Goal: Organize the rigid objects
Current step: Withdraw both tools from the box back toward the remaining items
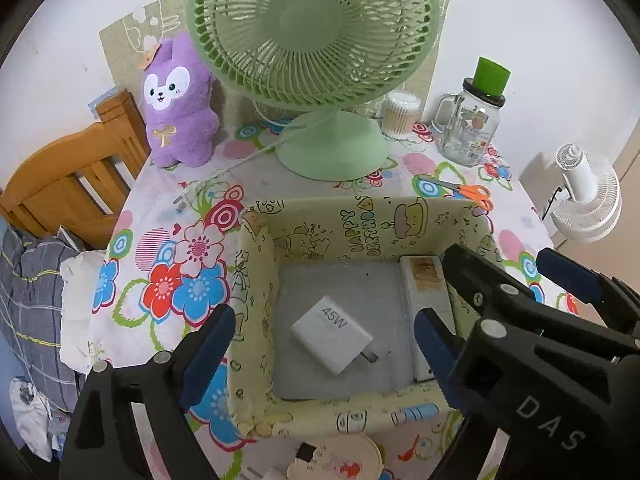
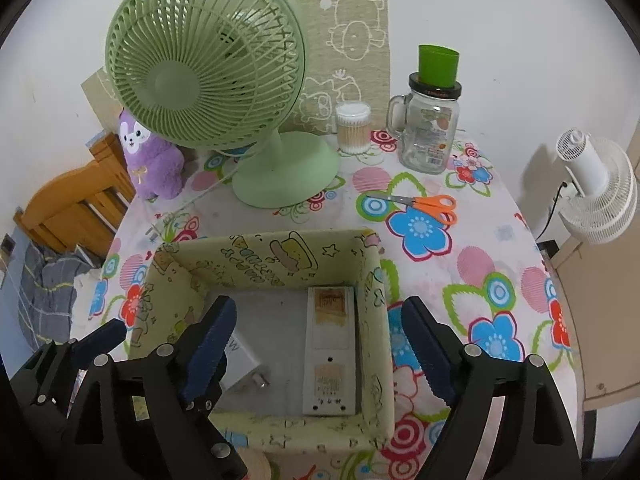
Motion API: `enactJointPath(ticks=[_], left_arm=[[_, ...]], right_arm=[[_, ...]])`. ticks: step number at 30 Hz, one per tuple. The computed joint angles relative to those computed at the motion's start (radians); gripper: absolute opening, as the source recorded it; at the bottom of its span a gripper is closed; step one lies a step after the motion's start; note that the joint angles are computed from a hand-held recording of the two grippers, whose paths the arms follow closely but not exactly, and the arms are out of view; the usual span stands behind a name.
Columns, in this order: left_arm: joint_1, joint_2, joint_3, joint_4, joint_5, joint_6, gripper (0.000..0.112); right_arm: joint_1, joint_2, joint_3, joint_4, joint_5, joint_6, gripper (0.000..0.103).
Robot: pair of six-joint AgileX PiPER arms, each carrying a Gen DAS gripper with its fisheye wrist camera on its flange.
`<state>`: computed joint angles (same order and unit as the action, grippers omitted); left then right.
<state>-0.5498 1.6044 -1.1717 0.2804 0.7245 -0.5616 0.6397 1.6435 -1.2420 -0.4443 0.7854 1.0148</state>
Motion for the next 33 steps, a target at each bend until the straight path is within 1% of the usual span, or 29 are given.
enactJointPath(ticks=[4, 7, 20, 28, 33], left_arm=[[-0.013, -0.039, 0.016, 0.011, 0.014, -0.013, 0.096], [-0.024, -0.066, 0.025, 0.016, 0.03, -0.022, 0.097], [-0.051, -0.178, 0.062, 0.019, 0.085, -0.044, 0.098], [-0.086, -0.253, 0.089, 0.033, 0.121, -0.063, 0.098], [-0.106, -0.289, 0.105, 0.03, 0.138, -0.062, 0.099]], right_arm=[[0.023, -0.037, 0.012, -0.019, 0.034, 0.032, 0.092], [0.029, -0.06, 0.015, 0.001, 0.05, 0.023, 0.092], [0.111, -0.157, 0.036, -0.065, 0.138, 0.104, 0.092], [0.189, -0.212, 0.05, -0.107, 0.197, 0.165, 0.092], [0.24, -0.238, 0.056, -0.131, 0.256, 0.215, 0.092]])
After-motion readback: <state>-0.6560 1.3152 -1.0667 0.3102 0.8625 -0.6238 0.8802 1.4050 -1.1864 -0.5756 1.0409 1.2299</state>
